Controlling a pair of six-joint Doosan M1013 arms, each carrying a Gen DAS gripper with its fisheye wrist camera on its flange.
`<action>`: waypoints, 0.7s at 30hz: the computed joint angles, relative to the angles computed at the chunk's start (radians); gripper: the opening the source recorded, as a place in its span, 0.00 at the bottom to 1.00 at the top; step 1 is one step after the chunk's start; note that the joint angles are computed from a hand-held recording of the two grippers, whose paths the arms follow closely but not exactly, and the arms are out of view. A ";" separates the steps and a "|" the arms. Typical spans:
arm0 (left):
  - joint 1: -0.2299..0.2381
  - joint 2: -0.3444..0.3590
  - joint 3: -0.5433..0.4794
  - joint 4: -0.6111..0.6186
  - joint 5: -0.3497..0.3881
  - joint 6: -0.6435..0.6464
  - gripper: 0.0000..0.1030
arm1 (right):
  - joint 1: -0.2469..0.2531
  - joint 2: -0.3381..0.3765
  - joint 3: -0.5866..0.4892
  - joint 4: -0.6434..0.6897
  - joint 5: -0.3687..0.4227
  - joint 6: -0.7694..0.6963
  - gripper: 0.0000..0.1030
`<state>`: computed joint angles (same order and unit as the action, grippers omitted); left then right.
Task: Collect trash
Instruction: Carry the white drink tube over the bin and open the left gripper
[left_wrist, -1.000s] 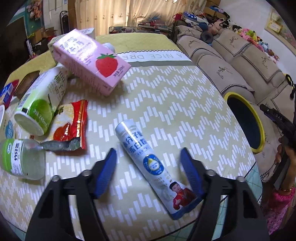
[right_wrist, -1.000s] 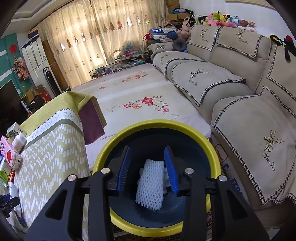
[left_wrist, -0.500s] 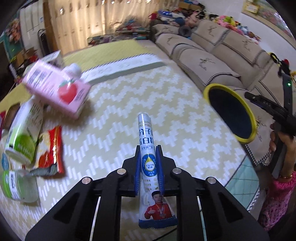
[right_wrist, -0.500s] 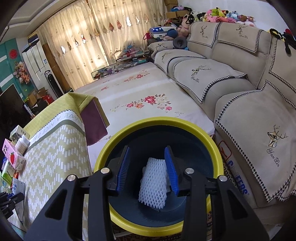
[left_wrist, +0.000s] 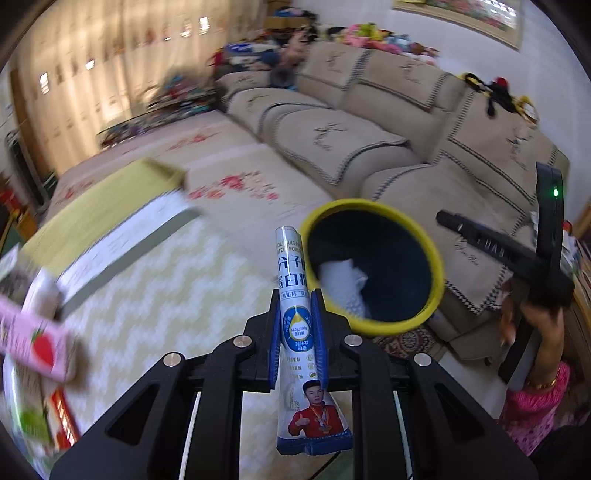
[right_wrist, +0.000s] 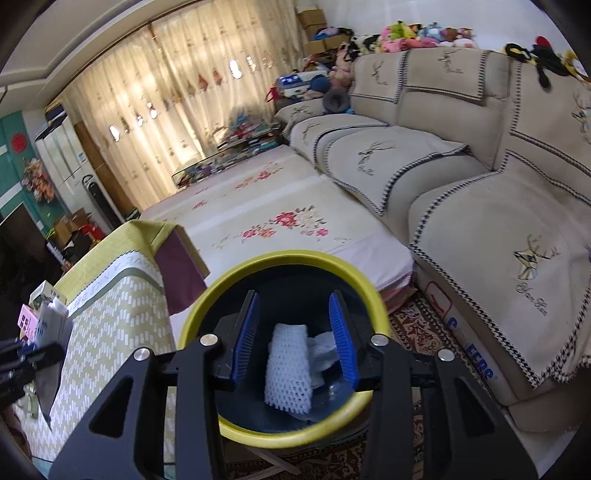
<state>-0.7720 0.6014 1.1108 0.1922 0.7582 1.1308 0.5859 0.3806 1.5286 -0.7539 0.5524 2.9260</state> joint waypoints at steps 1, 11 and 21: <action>0.000 0.011 -0.021 -0.017 0.006 0.022 0.15 | -0.001 -0.008 0.011 -0.014 0.005 0.020 0.38; 0.000 0.232 -0.392 -0.208 0.172 0.240 0.16 | -0.013 -0.047 0.074 -0.061 0.018 0.123 0.39; -0.004 0.444 -0.739 -0.217 0.339 0.228 0.42 | -0.027 -0.056 0.102 -0.054 0.002 0.154 0.43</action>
